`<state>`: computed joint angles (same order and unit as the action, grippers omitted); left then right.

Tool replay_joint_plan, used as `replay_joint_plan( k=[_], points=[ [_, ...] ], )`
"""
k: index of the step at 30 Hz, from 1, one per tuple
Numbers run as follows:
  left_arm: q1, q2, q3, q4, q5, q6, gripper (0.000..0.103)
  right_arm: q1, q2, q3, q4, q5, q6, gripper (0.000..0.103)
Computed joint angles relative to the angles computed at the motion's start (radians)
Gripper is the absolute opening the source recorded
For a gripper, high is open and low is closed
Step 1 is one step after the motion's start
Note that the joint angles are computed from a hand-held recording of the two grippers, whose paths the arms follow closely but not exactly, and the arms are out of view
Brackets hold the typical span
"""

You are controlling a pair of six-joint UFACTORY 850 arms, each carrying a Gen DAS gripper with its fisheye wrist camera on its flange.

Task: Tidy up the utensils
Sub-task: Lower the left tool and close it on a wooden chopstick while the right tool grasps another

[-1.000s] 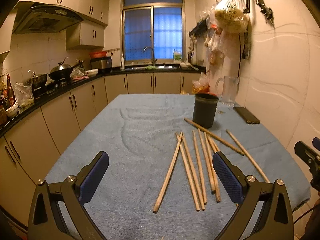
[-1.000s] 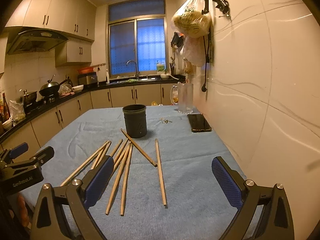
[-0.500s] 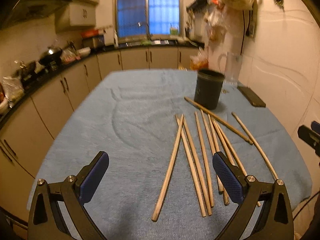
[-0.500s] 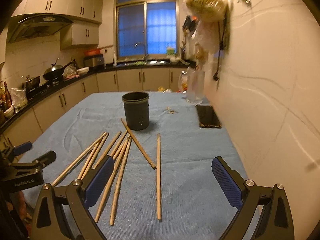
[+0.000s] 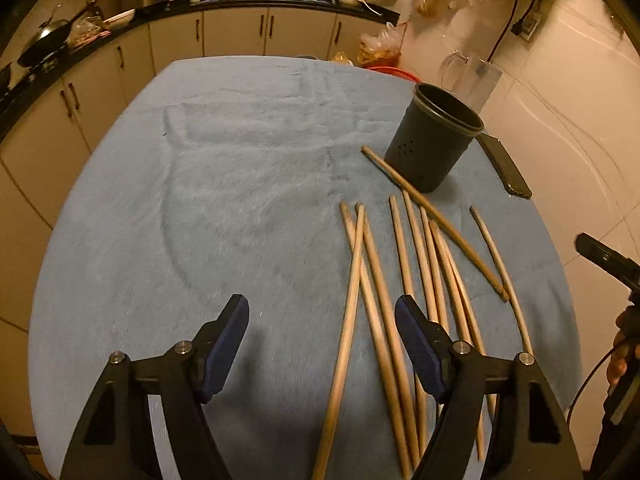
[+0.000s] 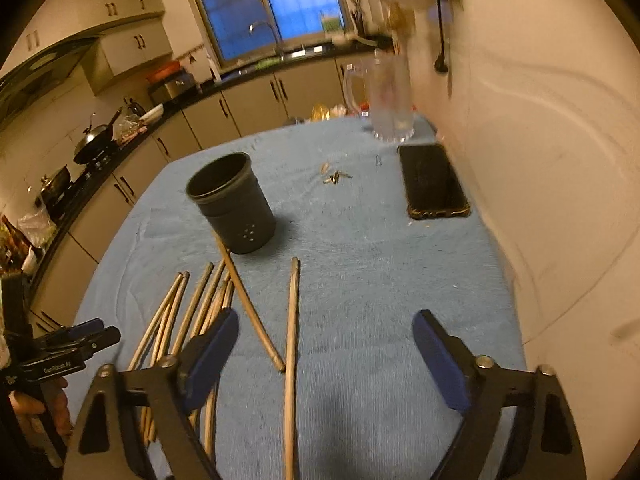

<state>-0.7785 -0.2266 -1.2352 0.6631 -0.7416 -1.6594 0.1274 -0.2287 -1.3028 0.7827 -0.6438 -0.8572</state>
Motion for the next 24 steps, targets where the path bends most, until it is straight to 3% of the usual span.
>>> replay_joint_plan(
  k=[3,5,7,11,14,19,24],
  points=[
    [0.031,-0.016,-0.028,-0.045,0.027,0.076,0.076,0.013,-0.072,-0.084,-0.051,-0.058,0.069,0.07],
    [0.047,-0.03,-0.046,-0.08,0.032,0.129,0.067,0.024,-0.115,-0.134,-0.059,-0.096,0.09,0.055],
    [0.065,-0.048,-0.065,-0.126,0.036,0.192,0.057,0.041,-0.151,-0.177,-0.078,-0.122,0.115,0.051],
    [0.092,-0.081,-0.097,-0.203,0.053,0.291,0.046,0.071,-0.209,-0.236,-0.117,-0.16,0.163,0.048],
    [0.108,-0.104,-0.12,-0.238,0.078,0.332,0.045,0.083,-0.234,-0.257,-0.13,-0.17,0.176,0.046],
    [0.12,-0.15,-0.18,-0.239,0.057,0.376,0.045,0.103,-0.28,-0.304,-0.173,-0.182,0.224,0.042],
    [0.14,-0.191,-0.226,-0.281,0.035,0.442,0.028,0.113,-0.323,-0.353,-0.221,-0.208,0.256,0.04]
  ],
)
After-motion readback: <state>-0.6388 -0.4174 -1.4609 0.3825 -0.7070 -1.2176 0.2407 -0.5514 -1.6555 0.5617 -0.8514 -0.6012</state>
